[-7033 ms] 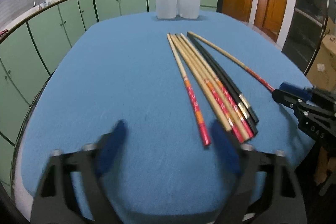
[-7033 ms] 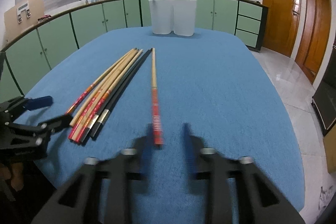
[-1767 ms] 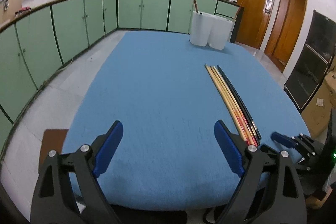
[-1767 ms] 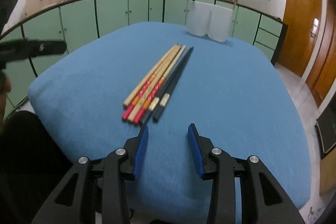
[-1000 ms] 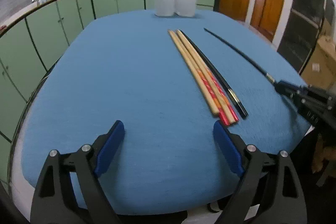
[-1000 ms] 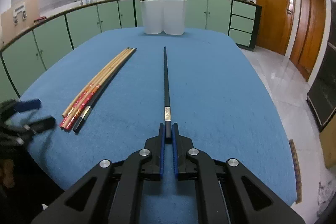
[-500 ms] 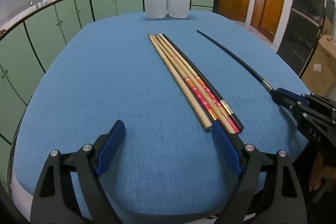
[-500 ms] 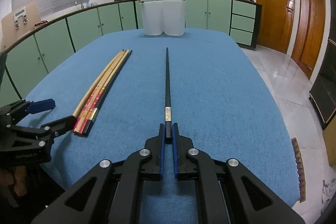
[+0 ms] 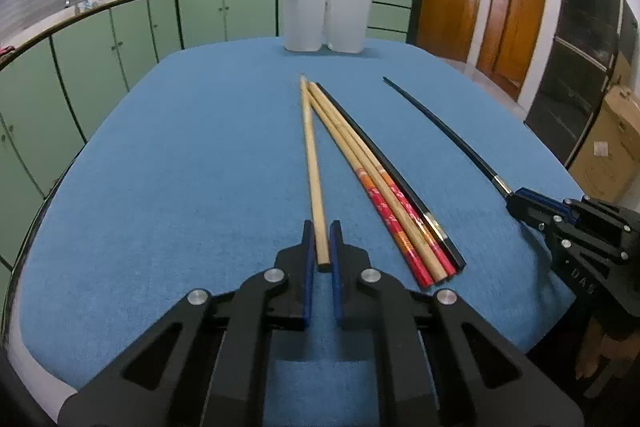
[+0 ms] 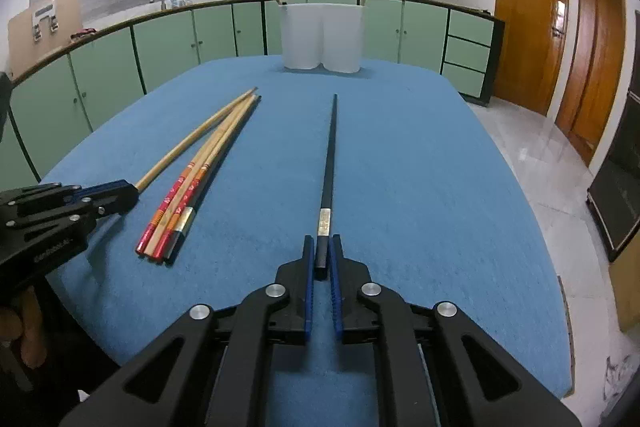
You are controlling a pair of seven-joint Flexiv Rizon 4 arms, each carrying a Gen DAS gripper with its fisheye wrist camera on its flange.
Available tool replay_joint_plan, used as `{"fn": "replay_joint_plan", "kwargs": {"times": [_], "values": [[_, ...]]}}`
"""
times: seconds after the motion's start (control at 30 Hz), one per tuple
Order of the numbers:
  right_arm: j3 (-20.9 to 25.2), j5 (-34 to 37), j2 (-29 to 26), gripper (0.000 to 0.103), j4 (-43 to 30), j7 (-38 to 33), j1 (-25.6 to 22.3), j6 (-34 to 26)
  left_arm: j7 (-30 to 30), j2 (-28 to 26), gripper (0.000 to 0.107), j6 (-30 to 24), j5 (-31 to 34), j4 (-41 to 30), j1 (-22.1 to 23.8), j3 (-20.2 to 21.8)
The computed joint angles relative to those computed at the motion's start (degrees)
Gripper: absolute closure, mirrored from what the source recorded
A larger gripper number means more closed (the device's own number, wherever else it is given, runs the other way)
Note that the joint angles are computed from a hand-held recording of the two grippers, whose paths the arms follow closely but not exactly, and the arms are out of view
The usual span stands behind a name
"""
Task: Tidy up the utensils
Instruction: 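Grasp a tan chopstick with the left gripper while the right gripper holds the black chopstick, then carry both chopsticks to the white holder and release them inside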
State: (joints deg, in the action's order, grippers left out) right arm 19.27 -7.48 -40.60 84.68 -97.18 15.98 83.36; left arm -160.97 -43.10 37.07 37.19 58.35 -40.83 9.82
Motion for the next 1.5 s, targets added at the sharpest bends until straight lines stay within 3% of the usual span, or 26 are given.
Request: {"fn": "replay_joint_plan", "kwargs": {"times": [0.17, 0.2, 0.27, 0.43, 0.57, 0.9, 1.23, 1.5], "values": [[-1.9, -0.8, 0.1, 0.094, 0.8, 1.1, 1.4, 1.8, -5.5, 1.6, 0.101, -3.2, 3.3, 1.1, -2.1, 2.0], [-2.4, -1.0, 0.4, 0.09, 1.3, 1.6, 1.7, 2.3, -5.9, 1.9, 0.101, -3.8, 3.6, 1.3, -2.0, 1.9], [-3.1, -1.5, 0.9, 0.084, 2.4, 2.3, 2.0, 3.2, -5.4, 1.9, 0.1, -4.6, 3.3, 1.3, -1.3, 0.9], [-3.1, -2.7, 0.8, 0.084, 3.0, 3.8, 1.9, 4.1, -3.4, 1.7, 0.092, -3.1, 2.0, 2.0, 0.6, -0.8], [-0.8, -3.1, 0.1, 0.095, 1.5, 3.4, 0.6, 2.6, -3.0, 2.1, 0.099, 0.4, 1.6, 3.1, 1.3, -1.0], [6.1, 1.9, 4.2, 0.095, 1.1, 0.1, -4.7, 0.9, -5.6, 6.2, 0.101, 1.5, 3.7, 3.1, -0.5, 0.0], [10.5, 9.9, 7.7, 0.096, -8.7, -6.5, -7.1, -10.4, -4.1, 11.4, 0.101, -2.3, 9.4, 0.5, -1.5, -0.6], [5.8, 11.4, 5.5, 0.096, -22.9, -8.8, -2.1, -25.1, 2.5, 13.0, 0.101, -3.4, 9.8, -2.2, 1.1, -2.6]]}}
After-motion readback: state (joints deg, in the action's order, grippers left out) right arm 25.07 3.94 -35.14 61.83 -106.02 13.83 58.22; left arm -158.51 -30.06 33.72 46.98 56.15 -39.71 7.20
